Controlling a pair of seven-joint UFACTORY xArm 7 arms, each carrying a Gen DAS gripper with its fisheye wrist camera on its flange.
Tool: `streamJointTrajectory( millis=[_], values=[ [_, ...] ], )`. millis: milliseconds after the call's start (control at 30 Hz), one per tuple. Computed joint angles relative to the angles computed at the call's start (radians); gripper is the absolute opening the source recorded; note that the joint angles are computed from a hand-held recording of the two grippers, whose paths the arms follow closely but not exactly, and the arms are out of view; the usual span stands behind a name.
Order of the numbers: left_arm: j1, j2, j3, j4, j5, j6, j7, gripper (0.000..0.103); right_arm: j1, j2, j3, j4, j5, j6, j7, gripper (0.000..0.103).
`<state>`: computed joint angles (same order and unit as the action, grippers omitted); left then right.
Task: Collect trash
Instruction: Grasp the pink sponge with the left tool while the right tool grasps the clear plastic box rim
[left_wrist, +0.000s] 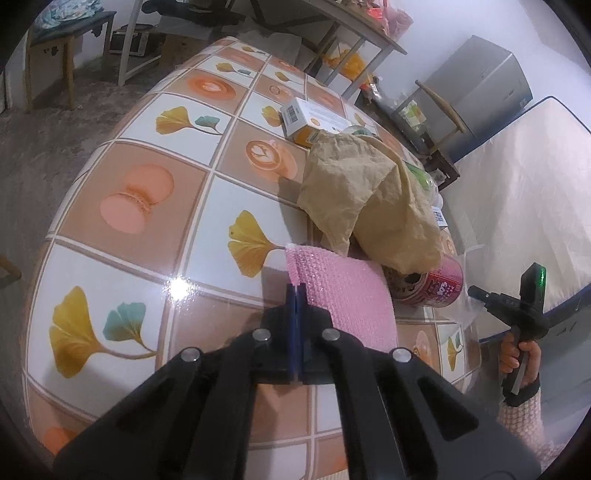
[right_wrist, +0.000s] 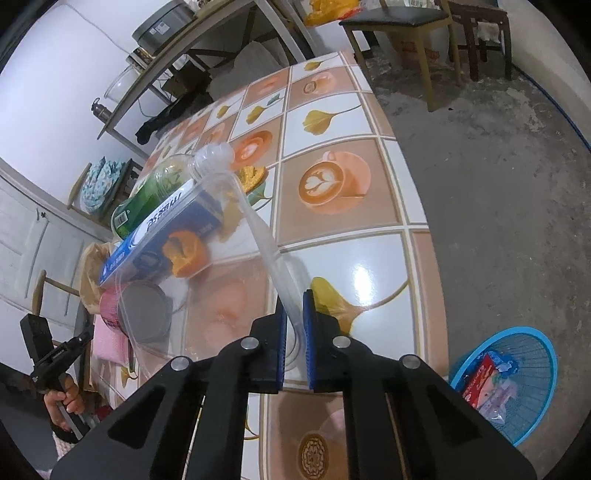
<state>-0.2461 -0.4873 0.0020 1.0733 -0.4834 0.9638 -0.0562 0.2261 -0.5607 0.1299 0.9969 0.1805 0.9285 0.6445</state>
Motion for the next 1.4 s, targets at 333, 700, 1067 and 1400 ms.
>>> streamJointTrajectory(
  millis=[333, 700, 1067, 1400],
  values=[
    [0.0, -0.065, 0.003, -0.035, 0.003, -0.045, -0.021, 0.0, -0.017, -0.091, 0.016, -0.036, -0.031, 0.026, 0.037, 0.007],
    [-0.018, -0.113, 0.016, -0.021, 0.004, -0.057, -0.037, 0.0, -0.021, -0.172, 0.015, -0.066, -0.034, 0.021, 0.05, 0.007],
    [-0.034, -0.153, 0.01, 0.02, 0.025, -0.048, -0.043, 0.0, -0.018, -0.225, 0.013, -0.08, -0.025, -0.005, 0.048, 0.007],
    [-0.063, -0.154, -0.013, 0.091, 0.042, -0.037, -0.049, 0.0, -0.018, -0.282, 0.013, -0.095, -0.018, -0.017, 0.044, 0.007]
  ],
)
